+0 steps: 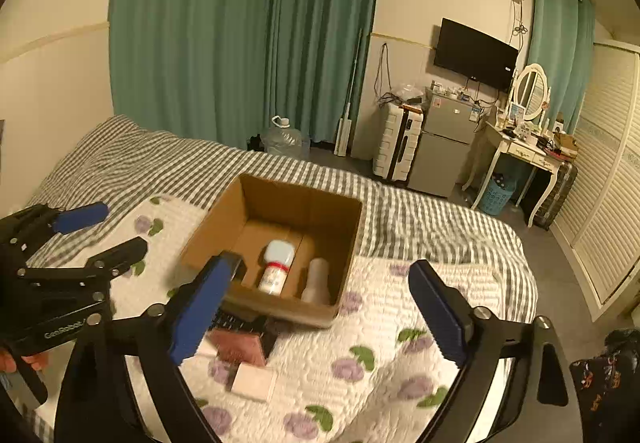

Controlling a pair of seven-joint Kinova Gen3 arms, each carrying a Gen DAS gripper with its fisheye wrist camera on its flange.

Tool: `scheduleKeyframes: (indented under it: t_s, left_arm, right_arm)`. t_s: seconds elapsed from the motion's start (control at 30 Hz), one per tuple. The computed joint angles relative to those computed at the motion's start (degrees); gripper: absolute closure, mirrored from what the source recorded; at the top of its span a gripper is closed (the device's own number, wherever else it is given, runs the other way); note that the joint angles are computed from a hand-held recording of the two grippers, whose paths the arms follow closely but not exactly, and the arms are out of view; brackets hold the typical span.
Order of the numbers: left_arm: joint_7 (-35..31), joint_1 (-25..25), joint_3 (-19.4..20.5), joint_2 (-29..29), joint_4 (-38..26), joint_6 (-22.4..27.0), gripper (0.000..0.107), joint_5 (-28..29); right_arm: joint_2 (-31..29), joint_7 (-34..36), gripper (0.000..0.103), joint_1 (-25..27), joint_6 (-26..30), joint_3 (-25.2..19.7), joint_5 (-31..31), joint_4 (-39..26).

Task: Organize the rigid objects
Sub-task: 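Move both open tools back to the objects beside the remote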

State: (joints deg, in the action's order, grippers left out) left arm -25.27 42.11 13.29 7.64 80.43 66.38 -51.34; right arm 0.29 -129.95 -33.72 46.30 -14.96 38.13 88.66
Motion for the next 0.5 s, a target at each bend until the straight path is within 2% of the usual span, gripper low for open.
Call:
scheduleKeyframes:
  t_s: [0.1,0.23,0.4,0.5]
  left_arm:
    - [3.56,0.86,0.24,-0.42,3.52,-0.02,0.041,-1.02]
    - [8.97,-0.52,0.23,-0.97,9.98,-4.33,0.041,-0.22]
    - [10.39,-3.02,-0.82,1.34,14.37,-7.1,0.041,3.44]
    - [9.9,-4.04,-1.59,1.73,16.1,-9.33,0.041,5.56]
  right_arm:
    - [-0.11,-4.3,0.01,-0.53,-1.36,-0.66,0.81,4.17]
    - [2.69,-5.51,0.01,-0.45,-6.12,0.27,-1.65,9.21]
    - [9.92,-2.15,0.011,-1.85,-9.7,2.76,-6.38,10.42]
    - [13.85,0.02,0.011,-3.15,-9.63,4.4,-8.42,9.63]
